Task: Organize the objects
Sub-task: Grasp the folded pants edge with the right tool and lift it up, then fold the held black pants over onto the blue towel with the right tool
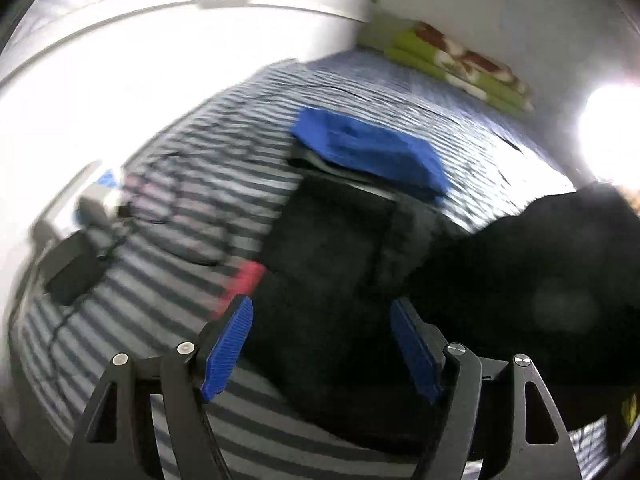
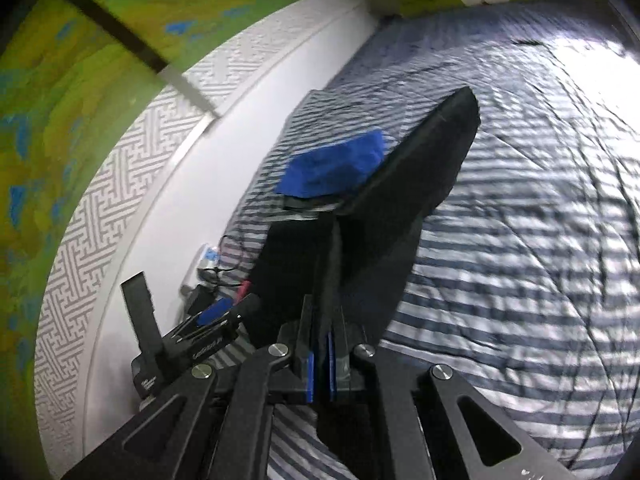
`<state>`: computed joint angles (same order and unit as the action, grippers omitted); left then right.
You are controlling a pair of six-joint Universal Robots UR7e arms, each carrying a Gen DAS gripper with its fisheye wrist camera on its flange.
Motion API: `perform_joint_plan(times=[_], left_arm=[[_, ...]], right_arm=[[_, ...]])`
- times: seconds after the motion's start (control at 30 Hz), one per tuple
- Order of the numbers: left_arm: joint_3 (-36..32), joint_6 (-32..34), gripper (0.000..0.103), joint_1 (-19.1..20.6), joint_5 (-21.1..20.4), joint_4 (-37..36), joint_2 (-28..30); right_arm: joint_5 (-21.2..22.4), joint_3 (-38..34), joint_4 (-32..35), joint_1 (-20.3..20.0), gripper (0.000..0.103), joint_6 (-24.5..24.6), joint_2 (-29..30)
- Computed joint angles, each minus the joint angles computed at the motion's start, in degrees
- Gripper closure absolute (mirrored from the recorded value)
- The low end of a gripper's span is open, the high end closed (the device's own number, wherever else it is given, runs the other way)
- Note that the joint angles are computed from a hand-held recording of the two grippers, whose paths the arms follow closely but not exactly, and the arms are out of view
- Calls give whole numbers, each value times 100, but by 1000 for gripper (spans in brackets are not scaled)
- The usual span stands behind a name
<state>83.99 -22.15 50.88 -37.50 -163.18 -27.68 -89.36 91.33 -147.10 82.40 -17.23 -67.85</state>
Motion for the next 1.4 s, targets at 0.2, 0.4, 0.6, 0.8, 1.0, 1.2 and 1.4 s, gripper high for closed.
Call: perform_joint_plan(times=[0.2,0.4,0.6,0.8,1.0,1.2,1.4], left_arm=[[528,-266,29,166,178,-363,-422],[890,-633,29,344,365,-609,-732],[1059,-975,29,518,582,-815,-968],[1083,-978,30,577,564,-844,-1015],[1108,-794,30,471,572,-1051,-975],[1211,-151,30,165,514,-1785,-945],[790,132,30,71,162,-1257,-652]], right_arm=[[-430,-523,93,542,99,-59,630],[-863,-1033,258,945,99,-109,1452],[-1366,-1527,380,1037,98,76,2298],[-1125,-1845,740,1001,73,-192,2670],[510,-1441,923,777,50,-408,2005],[177,-664,82,456,50,-397,1105],[-6,41,33,70,58,-424,758]])
